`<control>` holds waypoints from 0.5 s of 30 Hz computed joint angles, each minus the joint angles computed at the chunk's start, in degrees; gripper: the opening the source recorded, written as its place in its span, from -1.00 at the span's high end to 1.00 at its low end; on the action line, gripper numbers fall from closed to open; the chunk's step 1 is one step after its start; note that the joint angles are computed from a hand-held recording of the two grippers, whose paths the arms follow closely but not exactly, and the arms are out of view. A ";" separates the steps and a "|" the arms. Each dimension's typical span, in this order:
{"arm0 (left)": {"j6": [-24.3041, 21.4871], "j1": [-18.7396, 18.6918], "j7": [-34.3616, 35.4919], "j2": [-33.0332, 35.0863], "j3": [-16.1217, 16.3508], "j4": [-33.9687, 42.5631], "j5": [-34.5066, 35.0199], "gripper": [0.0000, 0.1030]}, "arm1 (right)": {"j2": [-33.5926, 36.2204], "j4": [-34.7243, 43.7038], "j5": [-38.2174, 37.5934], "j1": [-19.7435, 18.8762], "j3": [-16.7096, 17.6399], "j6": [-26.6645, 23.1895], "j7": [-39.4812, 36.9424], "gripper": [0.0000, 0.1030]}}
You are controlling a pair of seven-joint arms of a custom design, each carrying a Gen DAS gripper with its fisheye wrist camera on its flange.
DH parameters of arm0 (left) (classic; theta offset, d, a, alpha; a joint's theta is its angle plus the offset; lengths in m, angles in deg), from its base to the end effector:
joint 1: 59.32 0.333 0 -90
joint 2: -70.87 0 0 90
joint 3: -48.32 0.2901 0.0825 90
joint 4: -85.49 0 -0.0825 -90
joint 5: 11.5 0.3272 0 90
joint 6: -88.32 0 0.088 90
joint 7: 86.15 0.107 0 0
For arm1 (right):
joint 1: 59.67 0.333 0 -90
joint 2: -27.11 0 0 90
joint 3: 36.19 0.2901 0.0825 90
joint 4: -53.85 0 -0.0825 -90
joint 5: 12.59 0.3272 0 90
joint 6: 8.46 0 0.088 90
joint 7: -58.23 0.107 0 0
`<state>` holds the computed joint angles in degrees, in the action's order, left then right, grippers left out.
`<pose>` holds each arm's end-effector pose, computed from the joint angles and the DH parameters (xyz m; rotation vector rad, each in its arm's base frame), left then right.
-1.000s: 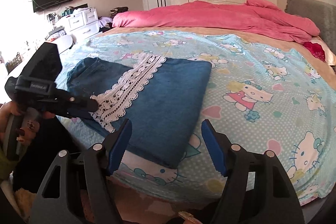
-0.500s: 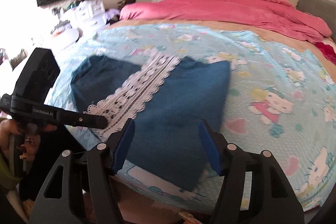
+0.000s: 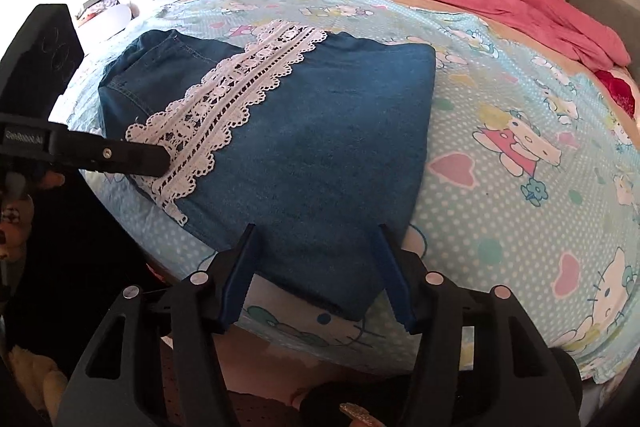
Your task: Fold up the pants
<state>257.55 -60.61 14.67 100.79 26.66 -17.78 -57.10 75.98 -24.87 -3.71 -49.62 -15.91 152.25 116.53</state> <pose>0.6096 -0.1722 0.3408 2.2563 -1.7282 1.1643 0.6552 0.2871 0.3072 -2.2733 0.9858 -0.2774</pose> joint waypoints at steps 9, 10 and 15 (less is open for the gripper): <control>5.39 -8.64 -8.77 -5.00 9.54 -4.46 12.71 -0.16 | -0.85 -0.37 7.87 -4.94 4.71 -2.34 -1.97 -0.25; 5.41 -9.96 -10.62 -5.11 11.10 -4.59 15.10 -0.18 | -0.97 -0.31 8.72 -5.15 4.68 -2.23 -1.95 -0.25; 5.24 -10.69 -15.33 -5.24 12.42 -5.04 21.34 -0.49 | -1.79 -1.30 11.68 -5.97 4.63 -1.38 -2.18 -0.39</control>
